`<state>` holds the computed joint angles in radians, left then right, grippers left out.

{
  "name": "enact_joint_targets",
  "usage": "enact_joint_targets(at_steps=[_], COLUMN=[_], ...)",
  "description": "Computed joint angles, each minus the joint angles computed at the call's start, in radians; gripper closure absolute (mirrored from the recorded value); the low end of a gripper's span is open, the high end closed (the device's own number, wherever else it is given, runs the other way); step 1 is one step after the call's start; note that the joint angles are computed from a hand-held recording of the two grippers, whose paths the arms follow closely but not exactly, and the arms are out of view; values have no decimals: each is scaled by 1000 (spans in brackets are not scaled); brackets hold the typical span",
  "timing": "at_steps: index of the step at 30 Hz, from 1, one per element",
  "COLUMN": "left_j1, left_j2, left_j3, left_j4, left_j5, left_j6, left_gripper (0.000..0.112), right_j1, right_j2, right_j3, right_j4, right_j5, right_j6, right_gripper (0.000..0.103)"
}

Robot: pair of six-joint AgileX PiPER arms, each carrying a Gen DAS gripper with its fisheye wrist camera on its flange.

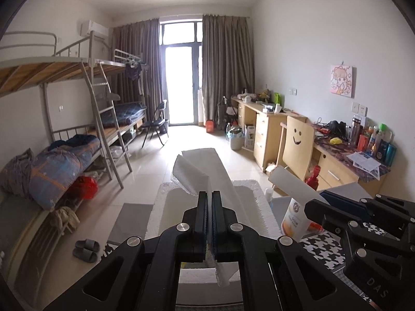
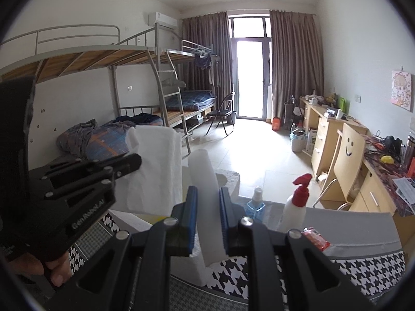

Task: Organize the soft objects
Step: 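Open the left tool over the foam box while the right tool releases the roll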

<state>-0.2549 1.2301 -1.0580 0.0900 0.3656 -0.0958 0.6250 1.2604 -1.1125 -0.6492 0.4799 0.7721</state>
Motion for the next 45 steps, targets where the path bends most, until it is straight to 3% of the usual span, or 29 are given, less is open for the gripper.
enact_joint_targets(at_steps=[6,12,15,18,20,22,32,45], left_j1=[48,54,59,68,82,100,138,225], left_j2=[51,88,109,117,107,88,21,-31], left_j3=[-35,-50,-63,-69,-57,-37,14,73], left_j4=[-136,-124,-185,-192,-199,-217,-212,-322], left_j5=[15,19,40,56,42,15,-10,-36], left_j6=[125,119,190,207,208,210,200,295], left_gripper=[109,109,107,84,44,33,11,11], right_j1=[-8,-16,-14,-18,-14,-13,-30,-41], right_j2=[14,31,42,53,60,63,117,176], right_j3=[2,-14,-24,-36,-43,-43,-94,-134], right_j4=[8,30,32,40,29,20,108,192], right_j5=[-19,-15,-9,-6,-1,1,-3,-18], right_j6=[-12,-34,-35,-43,-33,-26,-102,-187], right_gripper=[83,83,83,83,83,83,83,83])
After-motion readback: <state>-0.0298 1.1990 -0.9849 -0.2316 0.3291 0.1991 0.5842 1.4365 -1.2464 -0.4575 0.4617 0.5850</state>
